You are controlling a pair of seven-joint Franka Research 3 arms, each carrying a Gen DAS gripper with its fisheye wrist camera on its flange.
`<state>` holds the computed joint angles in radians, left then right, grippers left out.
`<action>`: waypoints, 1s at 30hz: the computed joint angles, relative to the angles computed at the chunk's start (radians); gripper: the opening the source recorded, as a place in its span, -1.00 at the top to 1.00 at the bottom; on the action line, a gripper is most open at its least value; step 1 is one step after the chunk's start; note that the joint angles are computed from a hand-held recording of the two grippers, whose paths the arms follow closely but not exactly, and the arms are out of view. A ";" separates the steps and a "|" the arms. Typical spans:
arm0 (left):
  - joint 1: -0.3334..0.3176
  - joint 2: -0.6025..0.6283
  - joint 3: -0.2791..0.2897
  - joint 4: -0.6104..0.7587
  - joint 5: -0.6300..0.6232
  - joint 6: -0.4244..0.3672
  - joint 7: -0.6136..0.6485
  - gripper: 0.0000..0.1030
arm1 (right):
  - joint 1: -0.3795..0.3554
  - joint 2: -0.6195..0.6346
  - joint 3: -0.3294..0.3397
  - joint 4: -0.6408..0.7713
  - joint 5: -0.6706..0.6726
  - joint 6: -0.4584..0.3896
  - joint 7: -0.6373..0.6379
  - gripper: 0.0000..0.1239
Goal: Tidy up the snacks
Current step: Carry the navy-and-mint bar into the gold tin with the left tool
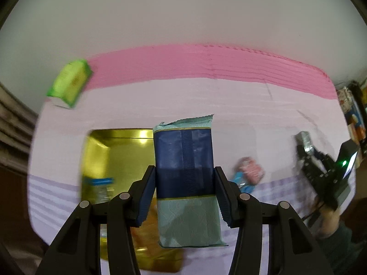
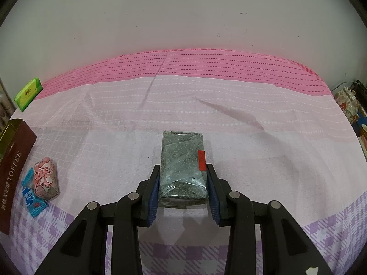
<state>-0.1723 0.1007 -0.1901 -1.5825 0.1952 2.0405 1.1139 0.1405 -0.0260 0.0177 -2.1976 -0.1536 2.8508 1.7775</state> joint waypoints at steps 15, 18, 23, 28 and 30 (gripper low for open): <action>0.084 -0.229 0.044 -0.313 0.070 -0.012 0.011 0.02 | -0.001 0.000 0.000 0.000 -0.013 -0.002 0.008 0.42; 0.090 -0.244 0.047 -0.359 0.062 -0.003 0.016 0.02 | -0.001 -0.001 0.001 0.000 -0.018 -0.003 0.011 0.42; 0.091 -0.258 0.041 -0.411 0.087 0.008 0.018 0.02 | -0.001 -0.001 0.001 0.000 -0.018 -0.003 0.012 0.42; 0.090 -0.263 0.038 -0.438 0.107 0.015 0.019 0.02 | 0.000 0.000 0.001 0.000 -0.017 -0.003 0.011 0.42; 0.090 -0.263 0.038 -0.445 0.113 0.015 0.017 0.02 | 0.000 0.000 0.001 0.000 -0.017 -0.003 0.011 0.42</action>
<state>-0.0823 -0.1619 -0.1524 -2.0270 0.3078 2.0551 1.1308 0.1404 -0.0263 0.0182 -2.1977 -0.1711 2.8483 1.7887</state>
